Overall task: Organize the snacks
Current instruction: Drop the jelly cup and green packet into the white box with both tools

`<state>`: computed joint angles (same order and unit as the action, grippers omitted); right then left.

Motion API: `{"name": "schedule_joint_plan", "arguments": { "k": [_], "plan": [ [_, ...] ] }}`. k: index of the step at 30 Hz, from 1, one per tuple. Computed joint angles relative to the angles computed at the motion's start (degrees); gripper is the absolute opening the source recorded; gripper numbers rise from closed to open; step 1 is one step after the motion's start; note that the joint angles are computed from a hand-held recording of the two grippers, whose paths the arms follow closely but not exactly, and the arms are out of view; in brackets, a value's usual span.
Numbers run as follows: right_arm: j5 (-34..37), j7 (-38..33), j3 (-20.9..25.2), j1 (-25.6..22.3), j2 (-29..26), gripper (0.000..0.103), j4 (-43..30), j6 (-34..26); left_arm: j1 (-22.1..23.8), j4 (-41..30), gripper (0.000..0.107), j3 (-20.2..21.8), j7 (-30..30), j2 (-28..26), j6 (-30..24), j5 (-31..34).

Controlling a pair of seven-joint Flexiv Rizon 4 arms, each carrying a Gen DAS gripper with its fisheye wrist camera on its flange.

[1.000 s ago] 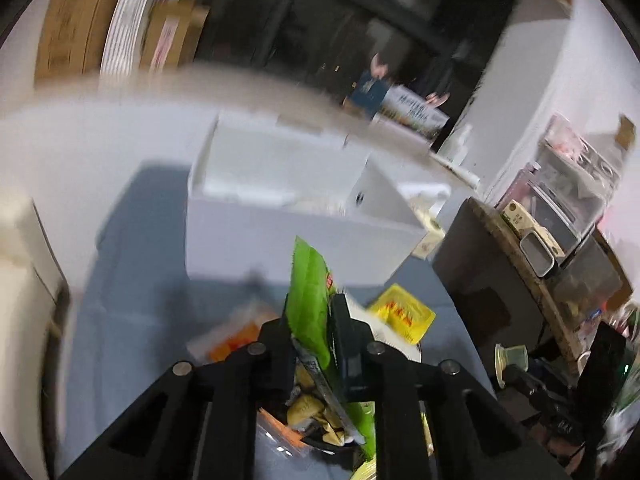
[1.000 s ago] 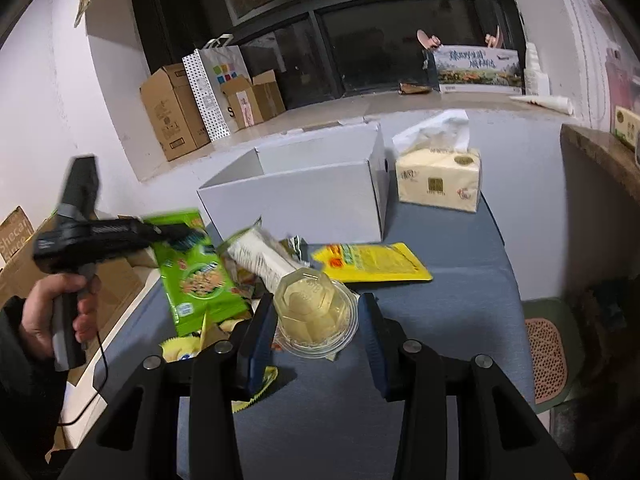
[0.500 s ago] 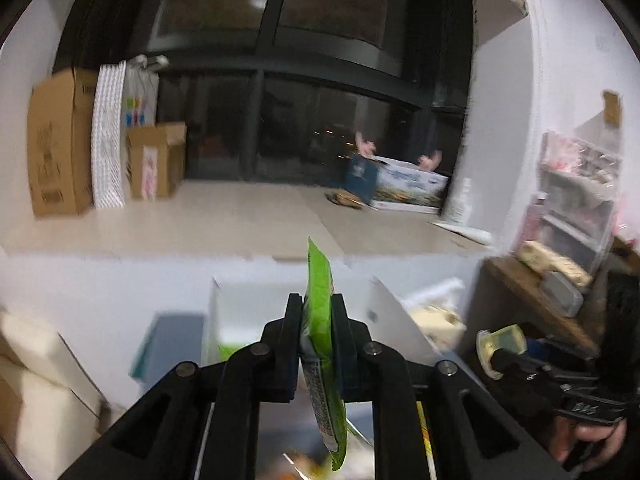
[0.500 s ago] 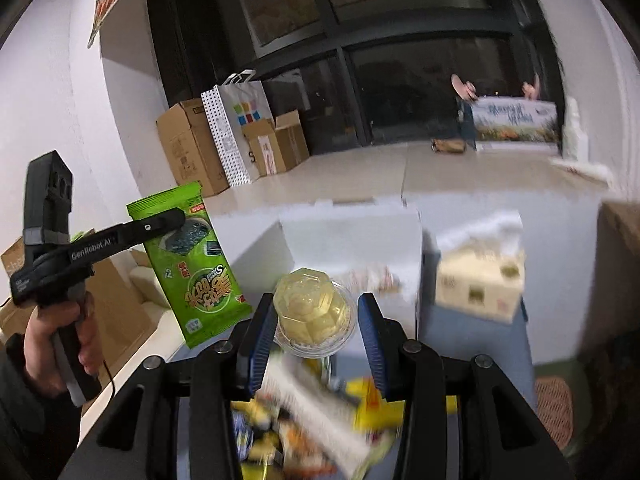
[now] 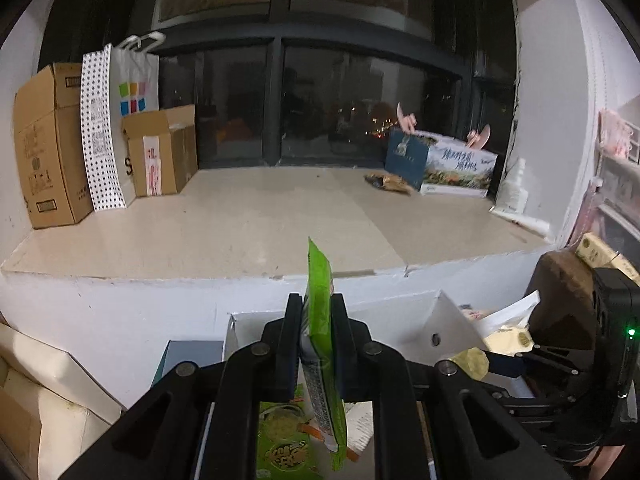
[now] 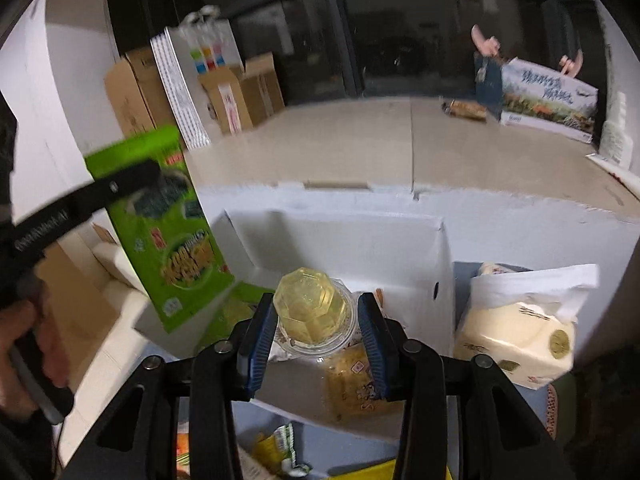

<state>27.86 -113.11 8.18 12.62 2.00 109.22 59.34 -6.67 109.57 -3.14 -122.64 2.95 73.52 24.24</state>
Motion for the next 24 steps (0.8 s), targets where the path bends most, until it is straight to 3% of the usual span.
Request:
{"name": "schedule_joint_plan", "arguments": {
  "k": [2, 3, 4, 5, 6, 7, 9, 10, 14, 16, 18, 20, 24],
  "plan": [
    [-0.63, 0.84, 0.05, 0.25, -1.67, 0.046, -0.57, 0.24, -0.28, 0.61, 0.018, 0.26, 2.53, -1.05, -0.61, -2.92],
    [-1.18, 1.54, 0.19, 0.24, -2.33, 0.047, -0.66, 0.60, -0.34, 0.95, 0.027, 0.40, 2.53, -1.38, -1.01, -3.56],
    [-2.32, 2.71, 0.32, 0.21, -3.08, 0.047, -0.62, 0.94, -0.47, 1.22, 0.053, 0.53, 2.63, -1.63, -1.46, -4.32],
    [-3.64, 4.11, 0.47, 0.13, -3.62, 0.059, -0.31, 1.65, -0.62, 1.90, 0.073, 0.80, 3.44, -1.81, -1.26, -5.83],
    [-4.31, 5.00, 0.62, -0.04, -3.93, 0.090, -0.06, 2.34, -0.66, 2.51, 0.103, 1.02, 2.72, -1.75, -1.08, -5.84],
    [-4.33, 5.31, 0.81, -0.24, -4.10, 0.103, 0.28, 3.36, -0.66, 2.85, 0.103, 1.11, 1.22, -1.27, -1.41, -4.35],
    [-1.82, 3.43, 1.29, -0.83, -3.93, 0.103, 1.06, 7.05, -0.56, 3.36, 0.103, 1.06, -0.16, -0.44, -2.28, -2.57],
    [-1.37, 3.46, 1.30, -1.07, -3.77, 0.103, 1.05, 6.84, -0.77, 4.53, 0.103, 1.32, 1.37, -0.14, -1.61, -4.92],
    [2.71, 2.37, 0.59, -2.29, -2.55, 0.103, -0.55, 0.39, -0.73, 6.69, 0.103, 1.02, 3.52, 1.44, -1.51, -8.11],
    [3.73, 1.78, 0.59, -2.37, -1.27, 0.103, 0.42, 1.41, -0.74, 7.42, 0.103, 0.75, 4.58, 2.38, -1.71, -9.13],
    [7.62, -0.60, 0.06, -2.40, 0.82, 0.103, 0.95, 1.45, -1.15, 8.57, 0.103, 0.57, 6.51, 3.59, -1.49, -10.92],
    [13.71, -4.63, -1.56, -2.38, 3.66, 0.103, 0.75, -2.15, -1.91, 10.16, 0.103, 0.58, 9.67, 4.98, -0.74, -13.33],
    [20.35, -10.29, -5.02, -1.71, 10.46, 0.103, 3.42, -5.48, -2.67, 13.29, 0.103, -1.11, 12.95, 9.54, 0.03, -13.24]
  ]
}}
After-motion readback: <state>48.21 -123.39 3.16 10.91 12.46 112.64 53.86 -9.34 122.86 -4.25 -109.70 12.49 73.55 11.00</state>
